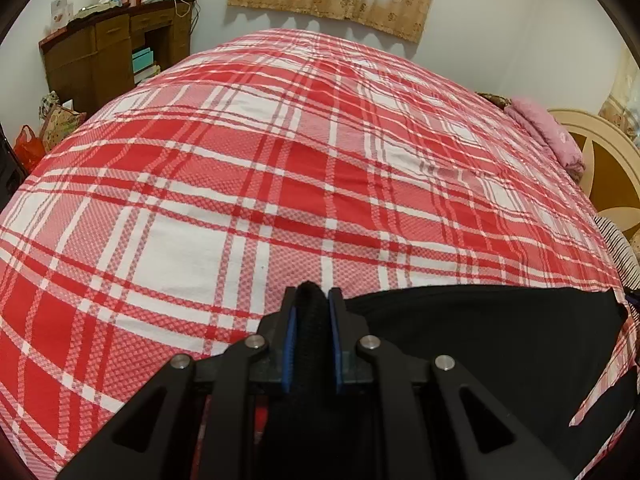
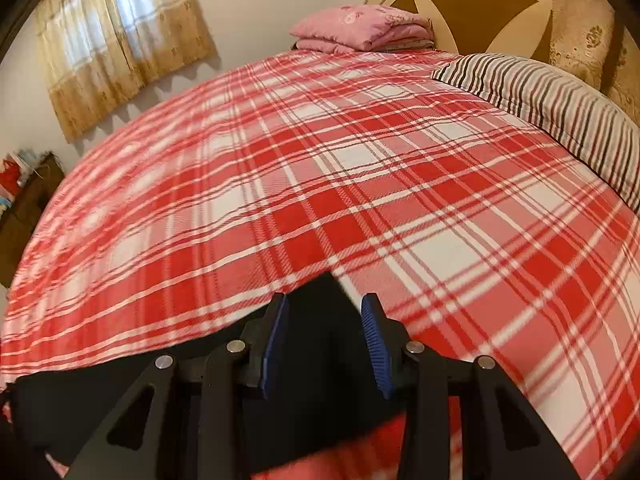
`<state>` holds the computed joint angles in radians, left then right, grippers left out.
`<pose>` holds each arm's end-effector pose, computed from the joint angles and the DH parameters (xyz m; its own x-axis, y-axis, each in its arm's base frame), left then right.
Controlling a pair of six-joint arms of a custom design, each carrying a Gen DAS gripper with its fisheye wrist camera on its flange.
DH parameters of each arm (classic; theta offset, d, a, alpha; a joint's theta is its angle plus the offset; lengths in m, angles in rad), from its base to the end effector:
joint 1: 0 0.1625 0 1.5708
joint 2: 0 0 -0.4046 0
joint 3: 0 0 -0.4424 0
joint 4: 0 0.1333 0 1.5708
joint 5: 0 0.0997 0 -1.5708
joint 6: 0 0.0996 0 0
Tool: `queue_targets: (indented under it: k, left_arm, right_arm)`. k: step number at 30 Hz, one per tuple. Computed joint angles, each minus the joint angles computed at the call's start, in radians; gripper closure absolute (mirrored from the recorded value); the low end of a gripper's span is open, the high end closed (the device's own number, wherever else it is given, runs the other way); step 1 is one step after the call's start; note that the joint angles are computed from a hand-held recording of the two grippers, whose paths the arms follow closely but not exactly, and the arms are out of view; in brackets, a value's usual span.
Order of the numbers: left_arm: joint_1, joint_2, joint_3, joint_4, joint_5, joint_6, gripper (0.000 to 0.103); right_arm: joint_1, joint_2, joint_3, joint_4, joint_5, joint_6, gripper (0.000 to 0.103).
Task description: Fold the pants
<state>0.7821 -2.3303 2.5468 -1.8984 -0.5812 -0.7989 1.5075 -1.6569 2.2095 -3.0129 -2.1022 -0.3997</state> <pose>-0.0309 -0.3359 0.3176 -0.8210 -0.2758 -0.4999 0.1674 0.7209 -0.6726 0.0529 -0.4755 0.3567 -0.7851 0.1675 0.5963 -0.2884 0.7531 -0.5913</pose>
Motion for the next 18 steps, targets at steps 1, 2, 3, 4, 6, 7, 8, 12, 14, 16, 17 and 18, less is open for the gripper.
queue_targets:
  k: [1, 2, 3, 4, 6, 7, 8, 12, 14, 16, 17, 18]
  left_arm:
    - [0.001, -0.001, 0.001, -0.006, -0.001, 0.004, 0.088]
    - [0.0, -0.004, 0.004, -0.011, 0.0, 0.007, 0.088]
    - [-0.002, -0.009, 0.007, -0.012, 0.001, 0.008, 0.088]
    - [-0.004, -0.013, 0.01, -0.014, 0.001, 0.009, 0.088]
    - [-0.007, -0.018, 0.014, -0.023, 0.001, 0.018, 0.09]
    - [-0.007, -0.016, 0.015, -0.024, 0.001, 0.018, 0.09]
    - [-0.006, -0.015, 0.015, -0.024, 0.001, 0.016, 0.09]
    - [-0.007, -0.016, 0.015, -0.027, -0.004, 0.012, 0.09]
    - [-0.006, -0.015, 0.014, -0.022, -0.001, 0.011, 0.09]
    - [-0.009, -0.01, 0.011, -0.005, 0.006, 0.003, 0.09]
    - [-0.009, -0.004, 0.007, 0.006, 0.01, -0.002, 0.09]
    - [-0.011, 0.002, 0.004, 0.015, 0.012, -0.007, 0.09]
  right_arm:
    - [-0.012, 0.01, -0.016, 0.026, 0.018, 0.013, 0.063]
    - [-0.022, 0.018, -0.028, 0.051, 0.036, 0.025, 0.063]
    - [-0.027, 0.029, -0.041, 0.072, 0.038, 0.029, 0.063]
    - [-0.029, 0.041, -0.051, 0.074, 0.028, 0.026, 0.063]
    - [-0.033, 0.062, -0.063, 0.073, 0.02, 0.017, 0.063]
    - [-0.036, 0.071, -0.073, 0.096, 0.017, 0.019, 0.063]
    - [-0.038, 0.082, -0.084, 0.117, 0.006, 0.022, 0.063]
    - [-0.04, 0.104, -0.092, 0.112, 0.003, -0.002, 0.063]
    - [-0.045, 0.092, -0.095, 0.144, 0.024, 0.025, 0.069]
    - [-0.047, 0.075, -0.092, 0.176, 0.037, 0.049, 0.09]
    - [-0.048, 0.064, -0.083, 0.172, 0.044, 0.051, 0.092]
    - [-0.047, 0.056, -0.077, 0.17, 0.045, 0.049, 0.094]
